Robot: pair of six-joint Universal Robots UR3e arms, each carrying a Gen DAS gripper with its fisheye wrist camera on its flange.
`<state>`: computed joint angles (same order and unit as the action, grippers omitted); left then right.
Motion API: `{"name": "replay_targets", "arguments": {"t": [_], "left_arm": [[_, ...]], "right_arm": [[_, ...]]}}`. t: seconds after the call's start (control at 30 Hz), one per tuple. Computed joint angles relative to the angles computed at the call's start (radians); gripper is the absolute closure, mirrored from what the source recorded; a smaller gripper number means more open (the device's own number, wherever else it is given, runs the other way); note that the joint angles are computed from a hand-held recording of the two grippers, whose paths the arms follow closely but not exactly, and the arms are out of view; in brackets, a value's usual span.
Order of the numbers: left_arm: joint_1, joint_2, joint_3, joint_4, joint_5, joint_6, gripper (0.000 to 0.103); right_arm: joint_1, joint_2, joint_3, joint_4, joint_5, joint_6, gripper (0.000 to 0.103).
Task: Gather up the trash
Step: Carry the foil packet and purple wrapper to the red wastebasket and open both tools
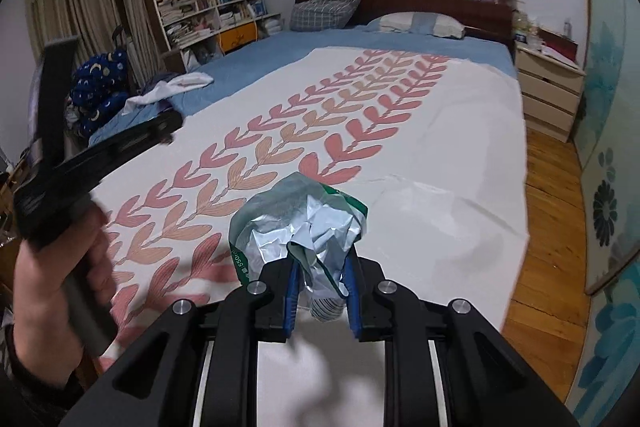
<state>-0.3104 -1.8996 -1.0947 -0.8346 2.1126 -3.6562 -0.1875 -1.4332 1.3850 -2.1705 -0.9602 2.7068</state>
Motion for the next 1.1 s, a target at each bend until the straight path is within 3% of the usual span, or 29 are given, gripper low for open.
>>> {"name": "replay_targets", "arguments": {"t": [0.23,0.47,0.73,0.93,1.1], "left_arm": [[-0.181,0.038,0.025,-0.078,0.132,-0.101,0.079],[-0.309,0.021,0.062,-0.119,0.226,-0.131,0.079],[-0.339,0.09,-0.036,-0.124,0.234,-0.199,0.079],[-0.377,0.111,-0.061,-0.135,0.258,-0.234,0.079],[-0.42,0.099,-0.048,-0.154,0.264,-0.25,0.079]], "right_arm": [[-0.205,-0.28,0.173,0.187,0.106,-0.155,0.083],[-0.452,-0.475,0.196,0.537,0.213,-0.399,0.083],[-0.628,-0.548,0.12,0.87,0.267,-0.643,0.083],[-0.676,-0.56,0.092,0.96,0.278,-0.716,0.083],[-0.773,-0.577,0.049,1.133,0.283,-0.851,0.083]]}}
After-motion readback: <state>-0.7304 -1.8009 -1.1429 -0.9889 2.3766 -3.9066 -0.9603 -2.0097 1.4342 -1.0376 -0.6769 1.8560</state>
